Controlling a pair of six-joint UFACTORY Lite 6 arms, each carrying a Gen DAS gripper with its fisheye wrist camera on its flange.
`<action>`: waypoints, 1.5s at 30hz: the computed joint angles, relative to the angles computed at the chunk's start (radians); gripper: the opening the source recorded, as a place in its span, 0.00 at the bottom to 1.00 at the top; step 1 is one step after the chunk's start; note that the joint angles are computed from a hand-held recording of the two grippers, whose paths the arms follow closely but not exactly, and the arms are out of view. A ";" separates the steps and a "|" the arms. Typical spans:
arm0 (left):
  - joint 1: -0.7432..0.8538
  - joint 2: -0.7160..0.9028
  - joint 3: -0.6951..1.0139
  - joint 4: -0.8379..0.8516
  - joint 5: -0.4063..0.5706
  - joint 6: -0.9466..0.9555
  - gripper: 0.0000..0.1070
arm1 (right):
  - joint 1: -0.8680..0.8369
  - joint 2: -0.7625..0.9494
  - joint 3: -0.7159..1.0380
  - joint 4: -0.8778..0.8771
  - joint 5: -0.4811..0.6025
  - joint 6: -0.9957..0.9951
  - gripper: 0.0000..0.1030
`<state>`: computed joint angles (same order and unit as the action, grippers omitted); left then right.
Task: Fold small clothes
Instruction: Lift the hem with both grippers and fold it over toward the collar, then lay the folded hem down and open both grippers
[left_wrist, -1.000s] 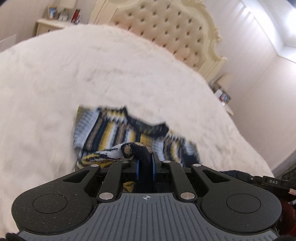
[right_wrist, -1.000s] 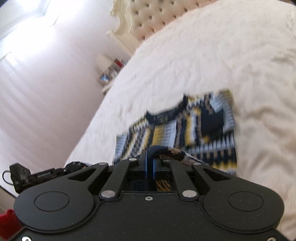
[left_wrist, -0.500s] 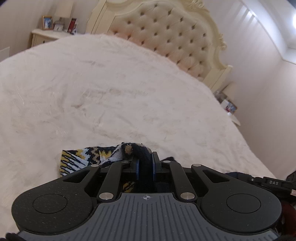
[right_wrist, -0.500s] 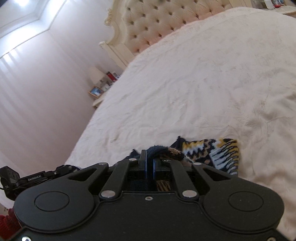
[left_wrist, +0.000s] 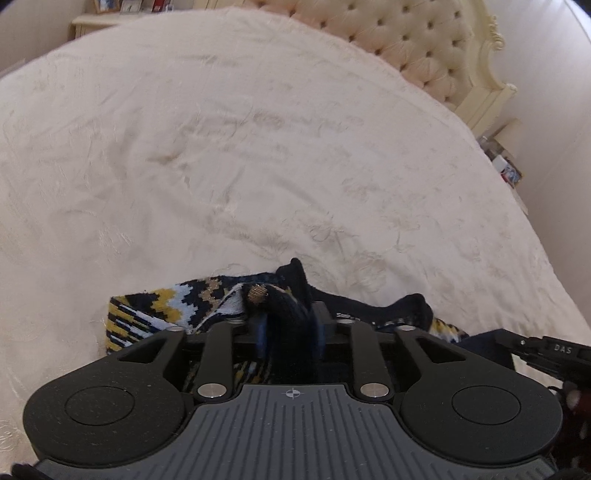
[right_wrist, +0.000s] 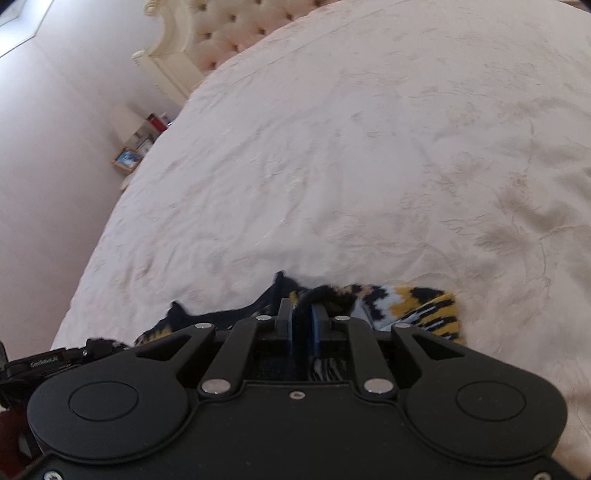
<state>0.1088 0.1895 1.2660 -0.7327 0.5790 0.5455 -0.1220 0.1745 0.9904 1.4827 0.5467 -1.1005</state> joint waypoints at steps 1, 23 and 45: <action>0.003 0.000 -0.001 -0.005 -0.005 0.003 0.28 | -0.002 -0.001 0.001 0.000 -0.007 -0.001 0.30; 0.111 -0.232 -0.249 0.200 0.070 -0.019 0.54 | -0.023 -0.262 -0.292 -0.178 -0.005 0.046 0.55; 0.172 -0.307 -0.402 0.076 0.103 0.212 0.31 | -0.047 -0.307 -0.374 -0.234 -0.017 0.012 0.57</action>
<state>0.2809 -0.1179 0.8639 -0.6569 0.6819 0.7579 -0.1691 -0.1326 0.6159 1.2488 0.5296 -1.0886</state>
